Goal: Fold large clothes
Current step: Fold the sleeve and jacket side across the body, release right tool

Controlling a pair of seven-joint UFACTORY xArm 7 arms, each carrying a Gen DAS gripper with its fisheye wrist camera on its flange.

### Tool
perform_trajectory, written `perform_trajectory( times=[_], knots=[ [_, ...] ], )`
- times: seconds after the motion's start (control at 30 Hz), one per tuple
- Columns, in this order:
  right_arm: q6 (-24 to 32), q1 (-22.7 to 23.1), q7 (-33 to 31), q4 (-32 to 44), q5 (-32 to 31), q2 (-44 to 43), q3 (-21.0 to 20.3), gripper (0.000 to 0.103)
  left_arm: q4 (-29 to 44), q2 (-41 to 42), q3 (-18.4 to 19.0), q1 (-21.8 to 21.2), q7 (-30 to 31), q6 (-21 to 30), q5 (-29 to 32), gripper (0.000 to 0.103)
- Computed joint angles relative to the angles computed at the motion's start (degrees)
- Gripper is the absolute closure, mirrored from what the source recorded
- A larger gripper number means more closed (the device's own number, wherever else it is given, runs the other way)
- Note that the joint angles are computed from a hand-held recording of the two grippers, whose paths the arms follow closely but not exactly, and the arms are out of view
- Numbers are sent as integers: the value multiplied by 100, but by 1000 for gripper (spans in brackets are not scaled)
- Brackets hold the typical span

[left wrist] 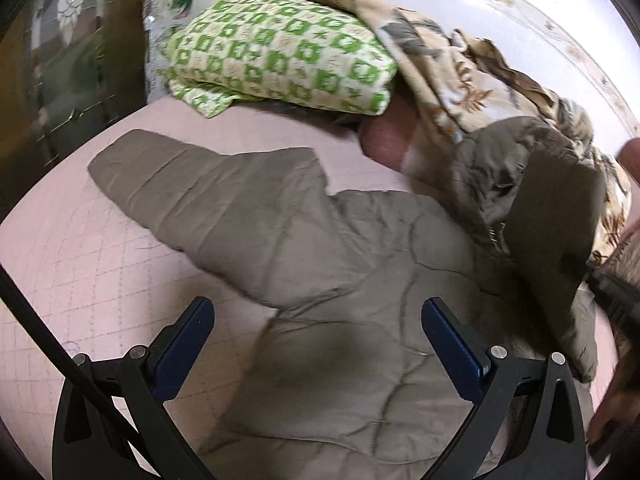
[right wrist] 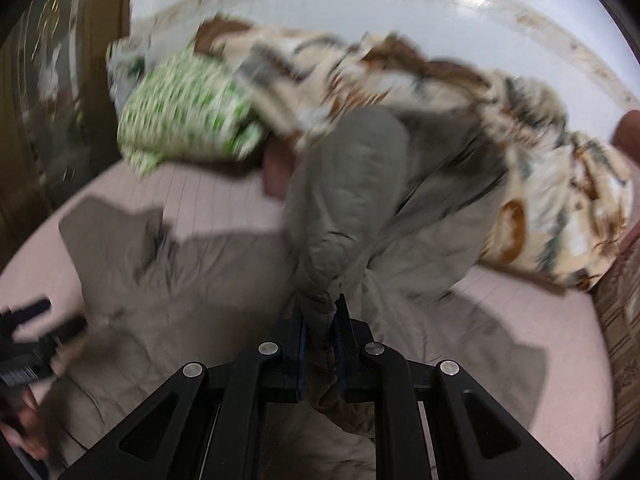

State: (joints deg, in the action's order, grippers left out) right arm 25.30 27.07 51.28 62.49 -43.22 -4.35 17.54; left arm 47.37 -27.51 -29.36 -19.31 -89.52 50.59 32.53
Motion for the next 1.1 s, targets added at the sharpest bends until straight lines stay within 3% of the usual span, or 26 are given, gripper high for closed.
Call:
perform_trajectory(
  times=[0.23,0.43,0.5,0.57,0.6,0.7,0.77,0.83,0.9,1.03,1.1],
  knots=[
    [-74,421,580,185,-478,831,-128,90,-53,-83,28,1,30,43,-59,0],
    [191,801,451,394,-388,1225,-407,89,33,21,-12,20,52,54,7,0],
    [176,822,179,370,-119,1241,-443,80,56,71,-10,13,59,13,42,0],
    [-110,756,-272,126,337,1046,-423,57,103,151,-11,-2,83,-34,83,0],
    [-257,724,-440,-5,535,932,-412,52,121,182,-10,-15,96,-49,103,0],
    [-1102,533,-1021,-734,1374,273,-386,48,216,316,-33,-36,120,-61,209,0],
    [-1558,278,-935,-1242,1566,-289,-387,43,277,409,-34,-73,125,-39,267,0],
    [-1402,-309,-200,-1440,1028,-687,-137,40,340,499,-24,-123,131,-2,315,0],
    [-1182,-839,233,-1669,977,-1030,-85,40,382,561,-10,-178,115,32,369,0],
    [-627,-1561,557,-1892,1133,-1236,-106,40,447,676,47,-268,80,72,455,0],
    [-541,-1610,330,-1936,1416,-1100,-271,40,473,741,84,-317,84,65,486,0]
  ],
)
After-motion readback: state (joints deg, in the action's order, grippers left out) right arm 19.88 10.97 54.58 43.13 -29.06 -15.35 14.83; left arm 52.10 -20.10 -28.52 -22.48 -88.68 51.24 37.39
